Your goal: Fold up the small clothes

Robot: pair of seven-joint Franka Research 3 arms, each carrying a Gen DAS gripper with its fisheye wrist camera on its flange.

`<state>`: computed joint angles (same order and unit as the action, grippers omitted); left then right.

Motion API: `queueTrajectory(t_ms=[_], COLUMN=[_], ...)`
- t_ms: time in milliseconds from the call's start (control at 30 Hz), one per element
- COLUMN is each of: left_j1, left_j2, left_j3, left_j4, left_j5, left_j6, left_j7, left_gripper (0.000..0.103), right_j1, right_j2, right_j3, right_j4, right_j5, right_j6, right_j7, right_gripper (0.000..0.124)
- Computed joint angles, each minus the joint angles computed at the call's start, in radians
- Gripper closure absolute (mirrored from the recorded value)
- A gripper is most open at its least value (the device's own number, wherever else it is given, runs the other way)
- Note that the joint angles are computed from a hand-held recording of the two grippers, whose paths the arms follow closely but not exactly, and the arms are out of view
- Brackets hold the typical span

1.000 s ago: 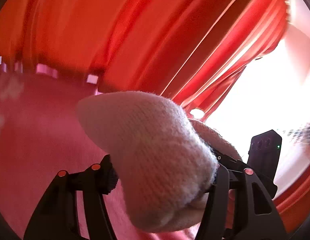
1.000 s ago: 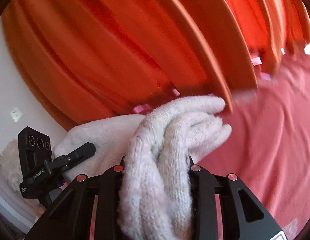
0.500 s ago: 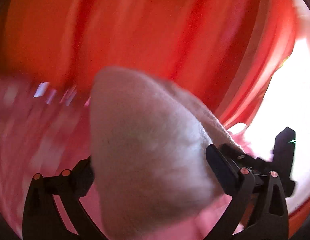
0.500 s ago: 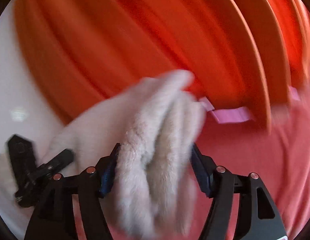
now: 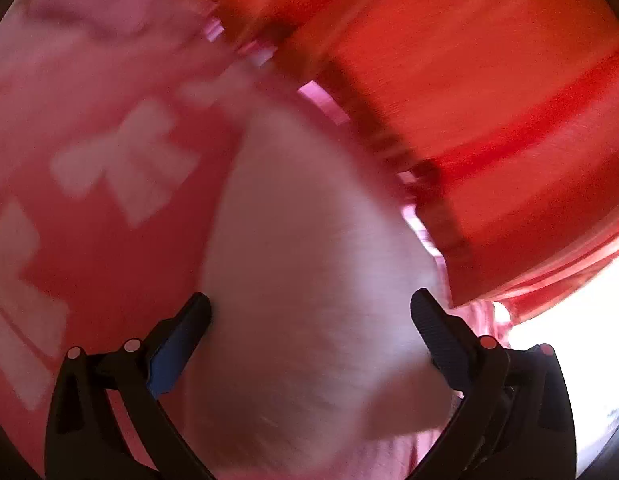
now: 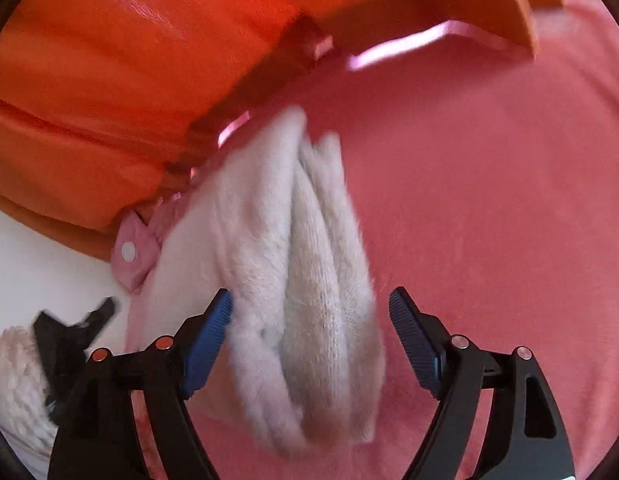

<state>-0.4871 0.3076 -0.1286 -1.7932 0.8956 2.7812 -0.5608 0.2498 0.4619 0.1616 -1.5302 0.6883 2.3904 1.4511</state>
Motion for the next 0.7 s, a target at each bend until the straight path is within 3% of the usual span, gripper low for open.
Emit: queueTrajectory(t_ms=[67,133,167,200,267,333,433,533,600,667,700], left_j1=[0.045,0.010,-0.005,-0.007,-0.056,-0.092,-0.132,-0.143,-0.101,-0.001,0.033], left_j2=[0.039,0.050,0.054,0.059,0.054,0.044,0.017,0.011,0.026,0.075,0.092], left_j3=[-0.034,0.028,0.054,0.060,0.117,0.163,0.206,0.207,0.148,0.025,-0.028], left_j4=[-0.003,-0.013,-0.011,-0.007,0.010,0.049,0.109,0.147,0.137,0.122,0.122], left_j5=[-0.099,-0.056,-0.033,-0.033,0.040,0.152,0.373,0.534,0.398,0.107,-0.030], left_j6=[0.062,0.149,0.179,0.190,0.206,0.196,0.170,0.143,0.099,0.061,0.002], left_j7=[0.102,0.032,0.004,0.008,-0.053,-0.111,-0.234,-0.326,-0.150,0.125,0.235], left_gripper=[0.005,0.007,0.012,0.016,0.035,0.044,0.045,0.044,0.040,0.038,0.038], right_j1=[0.007,0.031,0.025,0.016,0.049,0.054,0.053,0.031,0.063,0.092,0.098], right_j2=[0.015,0.044,0.055,0.066,0.053,-0.012,-0.086,-0.120,-0.075,0.008,0.033], right_j3=[0.007,0.000,0.010,0.029,0.015,0.038,0.073,0.086,0.018,-0.051,-0.074], right_j4=[0.015,0.053,0.066,0.083,0.086,0.039,-0.016,-0.054,-0.027,0.045,0.059], right_j5=[-0.001,-0.039,-0.030,-0.006,-0.046,-0.034,0.026,0.112,0.013,-0.125,-0.172], right_j6=[-0.005,0.008,0.012,0.013,0.065,0.161,0.306,0.354,0.280,0.128,0.073], right_j7=[-0.004,0.006,-0.015,-0.045,-0.038,-0.123,-0.252,-0.349,-0.222,-0.044,0.035], right_gripper=[0.045,0.050,0.058,0.080,0.088,0.094,0.095,0.094,0.090,0.089,0.086])
